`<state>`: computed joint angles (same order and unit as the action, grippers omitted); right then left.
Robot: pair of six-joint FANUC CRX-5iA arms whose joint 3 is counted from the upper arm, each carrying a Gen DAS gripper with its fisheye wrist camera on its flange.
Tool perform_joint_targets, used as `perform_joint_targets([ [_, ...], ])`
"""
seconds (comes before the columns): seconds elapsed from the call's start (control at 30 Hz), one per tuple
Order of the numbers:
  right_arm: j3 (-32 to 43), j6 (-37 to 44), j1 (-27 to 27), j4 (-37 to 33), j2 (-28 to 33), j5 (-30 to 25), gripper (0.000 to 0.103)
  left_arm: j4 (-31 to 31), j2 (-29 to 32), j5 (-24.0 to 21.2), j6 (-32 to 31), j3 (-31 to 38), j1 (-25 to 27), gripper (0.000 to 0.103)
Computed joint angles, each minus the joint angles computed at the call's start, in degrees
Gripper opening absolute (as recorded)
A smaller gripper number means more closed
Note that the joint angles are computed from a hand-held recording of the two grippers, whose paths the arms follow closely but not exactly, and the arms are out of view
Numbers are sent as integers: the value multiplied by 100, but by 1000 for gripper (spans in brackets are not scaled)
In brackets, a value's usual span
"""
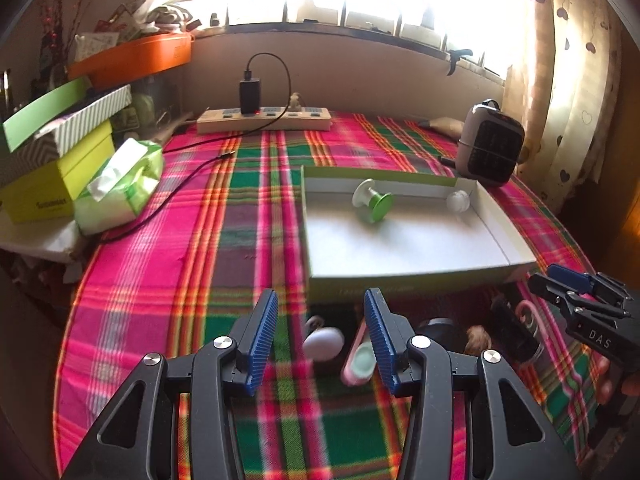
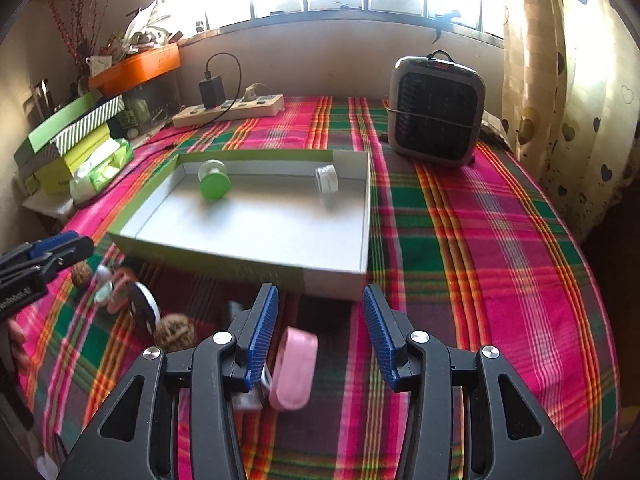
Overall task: Organize objects
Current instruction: 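Withdraw both open grippers from the box toward the remaining objects, then close the right gripper on the pink clip while the left gripper approaches the walnut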
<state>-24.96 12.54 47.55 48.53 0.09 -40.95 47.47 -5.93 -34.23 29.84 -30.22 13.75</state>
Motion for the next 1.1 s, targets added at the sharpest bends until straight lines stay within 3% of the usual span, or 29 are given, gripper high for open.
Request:
perform_joint_targets([
  [0.43,-436,-455,95,16,-301,86,46,106,-191,-285,-186,-369,397,43],
  [1.1,-487,-20,173,-281,-389,314,46,-162,-36,-183,144,-266,516,44],
])
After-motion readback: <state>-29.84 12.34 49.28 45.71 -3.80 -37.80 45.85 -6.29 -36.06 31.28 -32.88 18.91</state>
